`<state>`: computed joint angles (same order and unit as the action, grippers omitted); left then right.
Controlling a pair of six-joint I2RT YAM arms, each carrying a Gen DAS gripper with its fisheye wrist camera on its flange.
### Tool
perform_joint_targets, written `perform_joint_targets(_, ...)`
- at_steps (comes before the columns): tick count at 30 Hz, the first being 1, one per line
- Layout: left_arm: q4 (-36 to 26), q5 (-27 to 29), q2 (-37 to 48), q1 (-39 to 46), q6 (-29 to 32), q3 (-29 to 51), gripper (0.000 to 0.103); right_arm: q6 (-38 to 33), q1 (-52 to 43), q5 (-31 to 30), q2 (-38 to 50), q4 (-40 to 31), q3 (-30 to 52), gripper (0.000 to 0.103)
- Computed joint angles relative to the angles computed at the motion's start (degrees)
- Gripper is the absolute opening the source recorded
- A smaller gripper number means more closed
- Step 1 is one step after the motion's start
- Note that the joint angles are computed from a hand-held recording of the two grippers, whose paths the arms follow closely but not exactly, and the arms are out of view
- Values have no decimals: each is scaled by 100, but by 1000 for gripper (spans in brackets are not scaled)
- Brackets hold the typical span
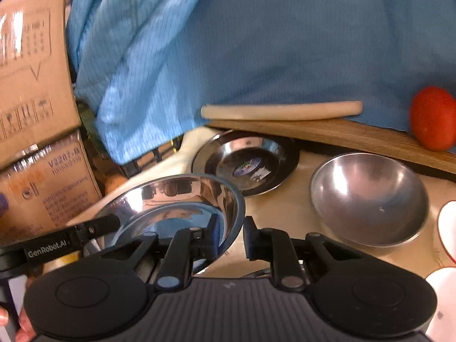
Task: Organize plates and bowls
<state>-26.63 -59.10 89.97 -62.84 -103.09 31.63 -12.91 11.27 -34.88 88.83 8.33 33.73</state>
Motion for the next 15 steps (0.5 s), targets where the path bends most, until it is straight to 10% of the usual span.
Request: perform_joint_targets(15,168,-7,953,-511,734,1257,22,-1303,-2157,-1106,-585,-1150,-157,17)
